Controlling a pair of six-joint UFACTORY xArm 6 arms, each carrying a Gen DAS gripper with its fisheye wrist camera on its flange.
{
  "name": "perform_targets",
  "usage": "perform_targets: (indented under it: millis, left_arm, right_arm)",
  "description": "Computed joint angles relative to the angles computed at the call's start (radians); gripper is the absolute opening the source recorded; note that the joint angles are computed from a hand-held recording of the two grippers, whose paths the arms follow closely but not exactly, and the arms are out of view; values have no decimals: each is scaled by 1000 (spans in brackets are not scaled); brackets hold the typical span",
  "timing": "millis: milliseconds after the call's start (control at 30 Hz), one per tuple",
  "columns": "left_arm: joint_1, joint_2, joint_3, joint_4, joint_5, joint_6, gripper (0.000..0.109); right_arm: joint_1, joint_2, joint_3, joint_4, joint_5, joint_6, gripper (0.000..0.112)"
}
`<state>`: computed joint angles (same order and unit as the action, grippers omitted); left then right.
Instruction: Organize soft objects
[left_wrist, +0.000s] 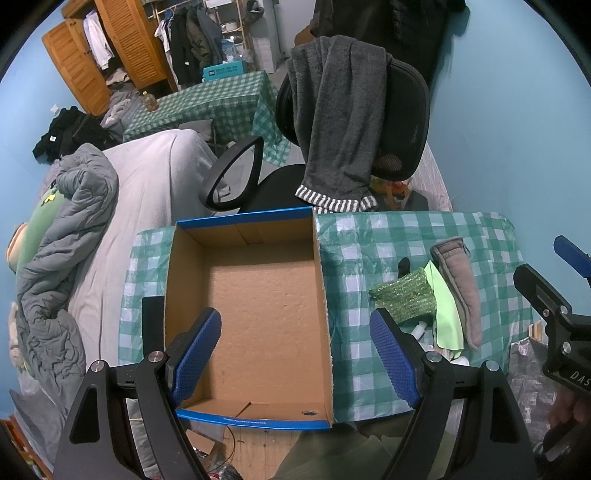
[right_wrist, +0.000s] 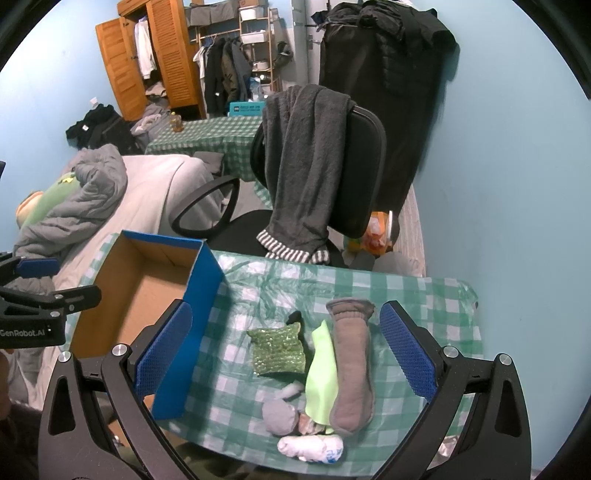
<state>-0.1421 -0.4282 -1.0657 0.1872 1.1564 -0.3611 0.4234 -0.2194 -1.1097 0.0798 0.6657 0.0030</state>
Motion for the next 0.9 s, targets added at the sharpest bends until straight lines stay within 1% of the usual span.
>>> perform_targets:
  millis: [900]
  left_arm:
    - [-6,8,-7,1,7,-6,84]
  right_arm:
    - [-4,-1,-4,2,14,-6,101]
